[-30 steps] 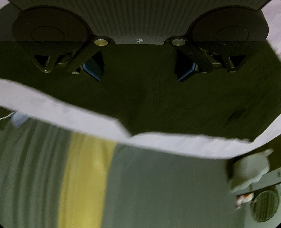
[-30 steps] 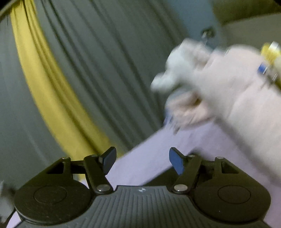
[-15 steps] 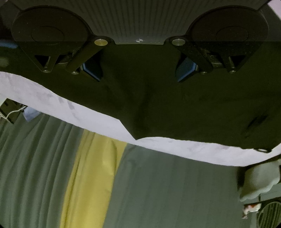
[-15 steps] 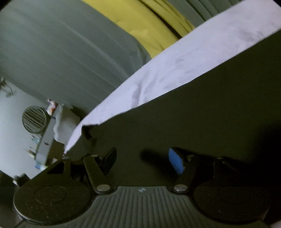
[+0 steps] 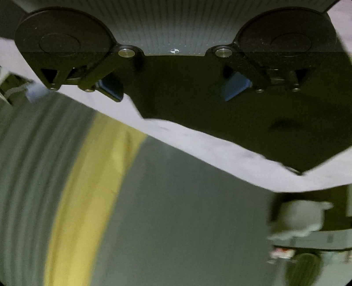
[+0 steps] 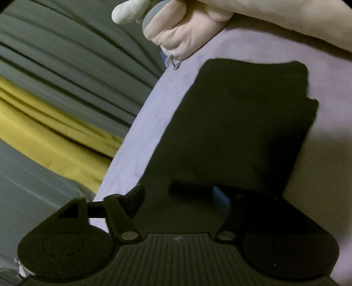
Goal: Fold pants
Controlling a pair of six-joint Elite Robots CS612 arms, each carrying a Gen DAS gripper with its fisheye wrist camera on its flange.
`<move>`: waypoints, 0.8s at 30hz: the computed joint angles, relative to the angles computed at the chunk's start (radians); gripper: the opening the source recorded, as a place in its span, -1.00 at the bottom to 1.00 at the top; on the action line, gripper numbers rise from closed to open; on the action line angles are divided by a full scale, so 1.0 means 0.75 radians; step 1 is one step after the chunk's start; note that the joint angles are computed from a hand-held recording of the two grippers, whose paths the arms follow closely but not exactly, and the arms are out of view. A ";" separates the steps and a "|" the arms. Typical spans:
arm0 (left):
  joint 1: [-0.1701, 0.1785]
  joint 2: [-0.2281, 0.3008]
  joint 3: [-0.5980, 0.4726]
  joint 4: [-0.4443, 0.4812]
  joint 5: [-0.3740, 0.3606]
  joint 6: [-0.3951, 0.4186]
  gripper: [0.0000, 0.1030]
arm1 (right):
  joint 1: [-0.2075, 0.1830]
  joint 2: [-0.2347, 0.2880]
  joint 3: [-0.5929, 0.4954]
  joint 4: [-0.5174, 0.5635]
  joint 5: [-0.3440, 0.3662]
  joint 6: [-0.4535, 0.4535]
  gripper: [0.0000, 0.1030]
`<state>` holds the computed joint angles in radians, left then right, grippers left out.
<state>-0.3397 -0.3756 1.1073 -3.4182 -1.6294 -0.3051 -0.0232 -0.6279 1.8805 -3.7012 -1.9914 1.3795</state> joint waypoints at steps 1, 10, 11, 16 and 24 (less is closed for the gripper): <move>-0.002 -0.009 0.002 0.058 0.053 -0.009 0.98 | 0.008 0.010 -0.009 -0.002 -0.002 -0.019 0.55; -0.041 0.018 -0.091 0.384 0.342 0.125 0.98 | 0.008 0.045 -0.032 -0.065 -0.008 0.039 0.70; -0.052 0.025 -0.097 0.397 0.403 0.186 1.00 | 0.004 0.051 -0.031 -0.088 -0.005 0.046 0.70; -0.050 0.011 -0.047 0.313 0.428 0.237 0.99 | 0.053 0.071 -0.009 -0.187 -0.061 0.167 0.70; -0.030 -0.029 0.017 0.261 0.257 0.133 0.99 | 0.103 0.069 0.057 -0.295 -0.153 0.368 0.71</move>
